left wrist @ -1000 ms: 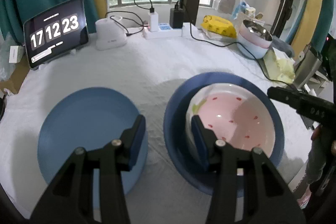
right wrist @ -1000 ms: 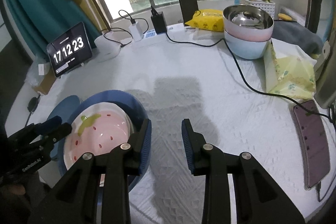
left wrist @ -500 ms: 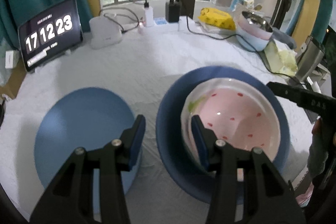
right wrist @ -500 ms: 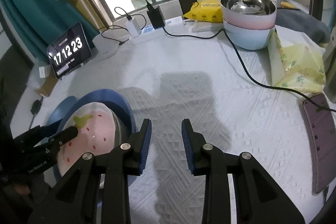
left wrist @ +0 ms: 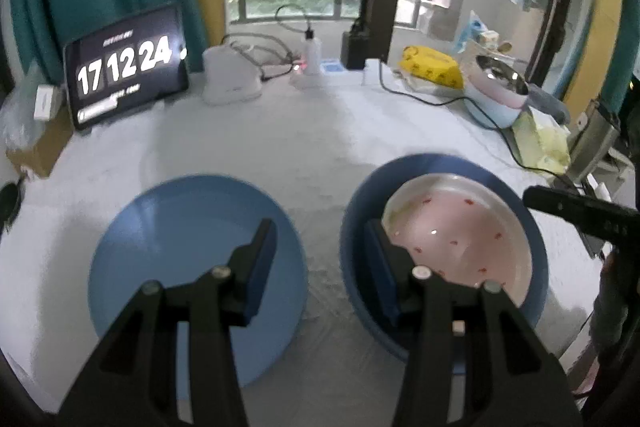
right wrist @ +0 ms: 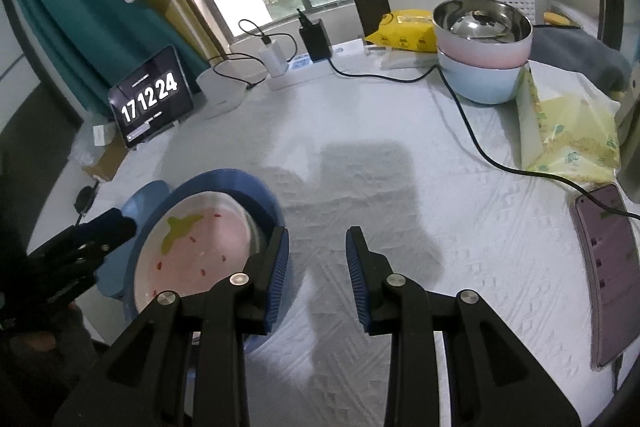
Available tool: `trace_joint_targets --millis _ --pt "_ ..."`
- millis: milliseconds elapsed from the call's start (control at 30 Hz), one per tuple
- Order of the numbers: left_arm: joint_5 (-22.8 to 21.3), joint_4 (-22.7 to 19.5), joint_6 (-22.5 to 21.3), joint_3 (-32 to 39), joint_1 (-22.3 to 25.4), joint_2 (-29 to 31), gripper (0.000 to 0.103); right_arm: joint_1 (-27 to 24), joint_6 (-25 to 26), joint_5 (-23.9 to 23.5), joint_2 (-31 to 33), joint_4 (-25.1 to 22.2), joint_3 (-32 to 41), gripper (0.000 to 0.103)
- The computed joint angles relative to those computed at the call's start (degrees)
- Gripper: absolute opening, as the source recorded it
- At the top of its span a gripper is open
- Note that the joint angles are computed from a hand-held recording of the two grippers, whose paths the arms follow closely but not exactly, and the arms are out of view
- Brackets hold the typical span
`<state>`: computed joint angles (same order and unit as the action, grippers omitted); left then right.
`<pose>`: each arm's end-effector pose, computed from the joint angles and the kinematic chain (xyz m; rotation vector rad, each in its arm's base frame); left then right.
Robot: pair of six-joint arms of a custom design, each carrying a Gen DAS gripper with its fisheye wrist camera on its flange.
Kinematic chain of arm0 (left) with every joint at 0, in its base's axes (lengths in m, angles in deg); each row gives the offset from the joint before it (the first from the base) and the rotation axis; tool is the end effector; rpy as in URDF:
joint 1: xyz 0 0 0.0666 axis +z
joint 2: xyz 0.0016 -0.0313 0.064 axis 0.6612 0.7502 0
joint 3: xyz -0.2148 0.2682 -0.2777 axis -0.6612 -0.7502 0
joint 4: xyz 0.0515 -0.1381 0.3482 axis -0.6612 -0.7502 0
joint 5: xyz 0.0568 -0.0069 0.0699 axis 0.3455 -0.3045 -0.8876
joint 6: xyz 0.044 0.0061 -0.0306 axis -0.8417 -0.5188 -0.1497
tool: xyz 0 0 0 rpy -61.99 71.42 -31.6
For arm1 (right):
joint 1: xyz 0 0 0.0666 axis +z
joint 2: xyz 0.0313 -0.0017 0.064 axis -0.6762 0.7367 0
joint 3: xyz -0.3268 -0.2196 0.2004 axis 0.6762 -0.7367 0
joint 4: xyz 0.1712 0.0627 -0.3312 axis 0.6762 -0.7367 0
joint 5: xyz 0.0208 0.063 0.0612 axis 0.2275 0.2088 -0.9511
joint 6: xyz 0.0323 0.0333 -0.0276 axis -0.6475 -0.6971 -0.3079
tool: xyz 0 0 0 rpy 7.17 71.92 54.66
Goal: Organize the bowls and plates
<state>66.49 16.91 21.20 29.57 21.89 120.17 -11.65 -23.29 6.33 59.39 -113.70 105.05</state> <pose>0.3537 -0.1228 0.3499 0.1264 2.3780 -0.1651 0.3621 0.2148 0.3725 -0.0682 2.4852 0.4000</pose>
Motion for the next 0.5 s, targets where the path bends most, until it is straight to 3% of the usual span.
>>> trace_joint_targets --millis 67,200,433,500 --pt "0.1 0.63 0.1 -0.78 0.18 -0.44 0.048 0.49 -0.01 -0.61 0.37 0.01 -0.1 0.032" --pt "-0.54 -2.2 -1.89 0.2 -0.81 2.2 0.046 1.35 -0.3 -0.7 2.21 -0.43 0.05 0.032" --pt "-1.71 1.29 -4.98 -1.19 -1.3 2.12 0.046 1.67 -2.1 0.41 2.2 2.28 -1.27 0.032" --pt "-1.46 2.47 -5.25 -1.71 -1.41 2.02 0.04 1.83 -2.85 0.84 2.09 2.51 -1.51 0.032"
